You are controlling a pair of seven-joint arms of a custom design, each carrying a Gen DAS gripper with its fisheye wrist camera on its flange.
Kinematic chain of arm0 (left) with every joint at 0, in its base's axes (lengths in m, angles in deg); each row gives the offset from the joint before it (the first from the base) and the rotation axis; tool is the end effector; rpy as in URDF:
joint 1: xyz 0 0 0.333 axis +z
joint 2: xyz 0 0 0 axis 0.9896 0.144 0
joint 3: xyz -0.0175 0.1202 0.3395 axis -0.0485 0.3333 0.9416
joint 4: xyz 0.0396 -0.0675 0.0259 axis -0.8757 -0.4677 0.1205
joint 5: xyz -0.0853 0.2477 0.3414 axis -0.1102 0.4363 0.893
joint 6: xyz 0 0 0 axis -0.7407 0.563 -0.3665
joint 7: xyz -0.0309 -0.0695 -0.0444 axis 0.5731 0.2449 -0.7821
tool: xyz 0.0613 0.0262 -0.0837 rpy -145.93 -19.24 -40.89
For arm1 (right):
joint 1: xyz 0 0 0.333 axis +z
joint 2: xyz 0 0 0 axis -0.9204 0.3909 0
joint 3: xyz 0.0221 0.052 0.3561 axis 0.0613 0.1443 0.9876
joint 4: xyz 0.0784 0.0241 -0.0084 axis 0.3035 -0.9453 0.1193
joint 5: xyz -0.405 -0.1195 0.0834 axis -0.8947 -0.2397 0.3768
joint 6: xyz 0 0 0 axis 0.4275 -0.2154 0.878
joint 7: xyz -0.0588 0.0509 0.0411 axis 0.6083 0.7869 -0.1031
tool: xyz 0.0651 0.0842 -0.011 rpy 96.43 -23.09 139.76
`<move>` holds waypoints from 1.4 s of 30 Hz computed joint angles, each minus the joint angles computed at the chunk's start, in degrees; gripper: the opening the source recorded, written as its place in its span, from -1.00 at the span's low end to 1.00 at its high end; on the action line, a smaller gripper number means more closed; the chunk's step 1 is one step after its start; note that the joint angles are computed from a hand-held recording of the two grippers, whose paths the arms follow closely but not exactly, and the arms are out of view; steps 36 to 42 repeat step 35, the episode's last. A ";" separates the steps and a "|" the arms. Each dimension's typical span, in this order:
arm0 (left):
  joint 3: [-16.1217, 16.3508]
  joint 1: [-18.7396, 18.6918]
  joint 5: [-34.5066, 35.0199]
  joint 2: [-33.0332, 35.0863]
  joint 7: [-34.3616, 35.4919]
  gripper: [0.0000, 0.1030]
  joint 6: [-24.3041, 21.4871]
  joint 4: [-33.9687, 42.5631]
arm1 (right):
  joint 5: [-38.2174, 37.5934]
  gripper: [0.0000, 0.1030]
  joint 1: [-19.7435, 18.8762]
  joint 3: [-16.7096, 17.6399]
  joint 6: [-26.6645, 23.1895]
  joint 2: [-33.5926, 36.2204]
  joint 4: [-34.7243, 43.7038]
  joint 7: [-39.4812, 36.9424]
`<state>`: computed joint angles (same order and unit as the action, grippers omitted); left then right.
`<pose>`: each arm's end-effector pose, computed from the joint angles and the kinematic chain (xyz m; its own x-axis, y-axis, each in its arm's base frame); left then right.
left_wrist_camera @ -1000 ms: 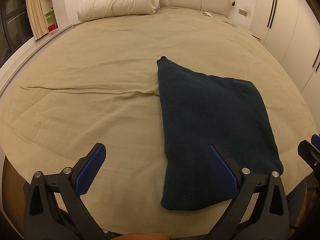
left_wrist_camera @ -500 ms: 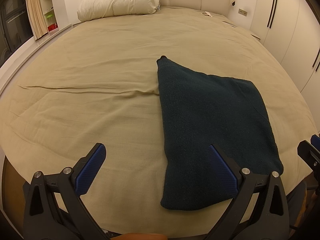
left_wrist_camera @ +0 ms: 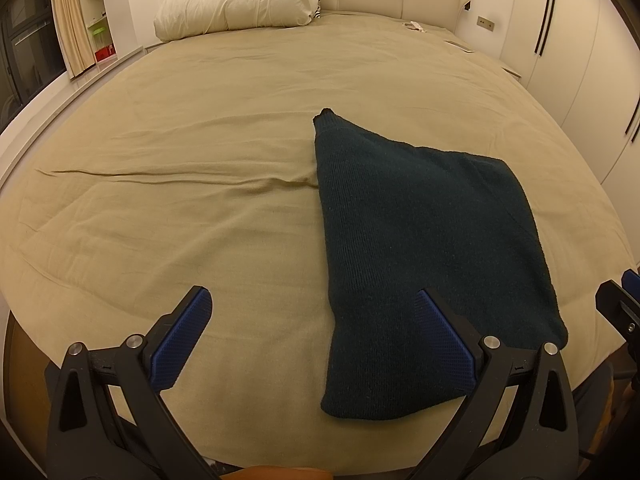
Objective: Fold small clothes
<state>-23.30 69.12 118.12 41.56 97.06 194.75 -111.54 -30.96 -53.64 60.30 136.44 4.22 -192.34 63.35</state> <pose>0.6916 -0.1912 0.3813 0.4721 -0.8815 0.0075 -0.7001 -0.3801 -0.6045 0.6234 0.2235 0.4186 0.4100 -0.9077 -0.0890 -0.6725 -0.2350 -0.7018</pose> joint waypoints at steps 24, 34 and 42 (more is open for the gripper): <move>-0.14 -0.11 -0.23 -0.31 -0.18 1.00 0.14 -0.67 | 0.28 1.00 0.06 -0.23 -0.46 -0.09 0.17 -0.33; 0.04 -0.20 0.60 -0.52 -1.02 1.00 0.75 -1.15 | 0.34 1.00 0.19 -0.40 -0.71 -0.31 0.07 -0.24; 0.04 -0.07 0.56 -0.46 -0.87 1.00 0.80 -1.04 | 0.45 1.00 0.15 -0.34 -0.71 -0.36 0.01 -0.29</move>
